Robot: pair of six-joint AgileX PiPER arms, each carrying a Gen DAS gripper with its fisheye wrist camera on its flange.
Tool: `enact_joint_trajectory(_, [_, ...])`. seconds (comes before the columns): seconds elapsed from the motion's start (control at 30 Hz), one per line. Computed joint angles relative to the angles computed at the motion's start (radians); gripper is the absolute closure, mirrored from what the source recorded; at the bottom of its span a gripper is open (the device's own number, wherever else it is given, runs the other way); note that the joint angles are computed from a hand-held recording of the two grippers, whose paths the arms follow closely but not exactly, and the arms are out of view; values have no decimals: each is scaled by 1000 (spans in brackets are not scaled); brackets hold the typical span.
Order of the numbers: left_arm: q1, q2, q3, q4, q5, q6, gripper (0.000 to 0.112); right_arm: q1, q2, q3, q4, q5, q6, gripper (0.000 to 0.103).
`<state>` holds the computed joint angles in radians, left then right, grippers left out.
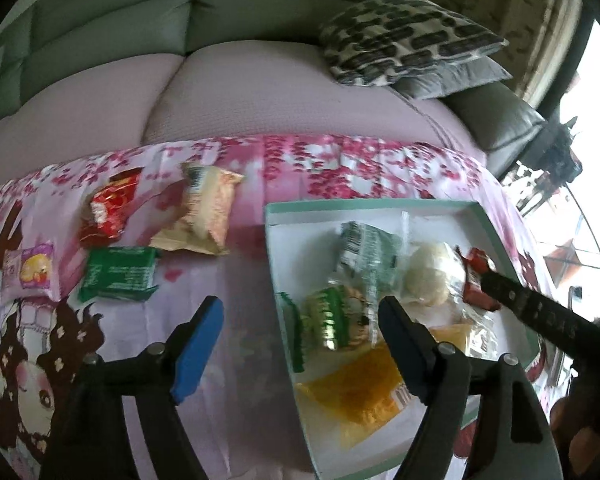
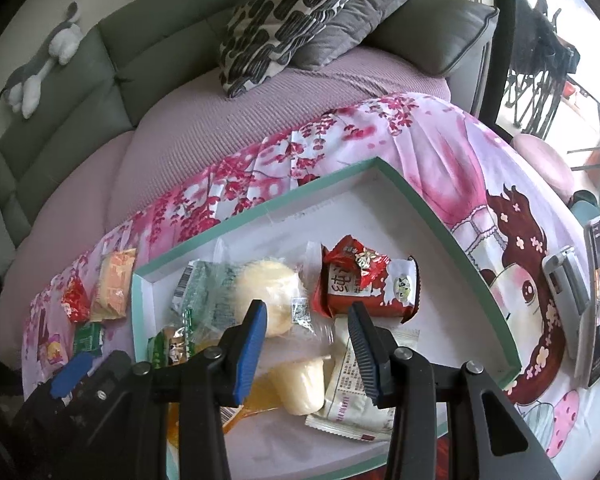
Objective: Organize snacks
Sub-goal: 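Withdraw both open tools from the tray toward the remaining snacks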
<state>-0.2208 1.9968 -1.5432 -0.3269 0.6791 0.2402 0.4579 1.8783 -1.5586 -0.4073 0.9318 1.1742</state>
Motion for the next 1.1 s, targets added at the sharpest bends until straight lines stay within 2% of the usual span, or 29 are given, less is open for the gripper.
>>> enact_joint_trajectory(0.03, [3,3,0,33,-7,-47,16,-2,7,-7,12,4,-13,43])
enact_joint_trajectory(0.07, [6,4,2,54,-17,-77,14,-1,12,-12,19,5,-22,39])
enact_joint_trajectory(0.1, [10,3,10,76,-36,-109,14,-1,14,-12,22,2,-28,33])
enact_joint_trajectory(0.17, [13,5,19,124,-60,-163,14,-2,14,-12,30,-8,-41,30])
enact_joint_trajectory(0.23, [14,12,17,191,-69,-234,13,-1,18,-14,34,-12,-49,19])
enact_joint_trajectory(0.37, [29,22,11,193,-68,-253,12,-2,27,-21,45,-15,-63,7])
enact_joint_trajectory(0.4, [32,24,11,191,-67,-255,12,-2,29,-22,47,-15,-65,1])
enact_joint_trajectory(0.6, [27,45,-9,204,-40,-268,11,-8,38,-28,58,-9,-72,0])
enact_joint_trajectory(0.8, [25,42,-5,197,-43,-258,11,-7,34,-25,49,-2,-68,0])
enact_joint_trajectory(1.1, [47,6,7,179,-58,-230,11,66,57,-141,-46,57,-74,0])
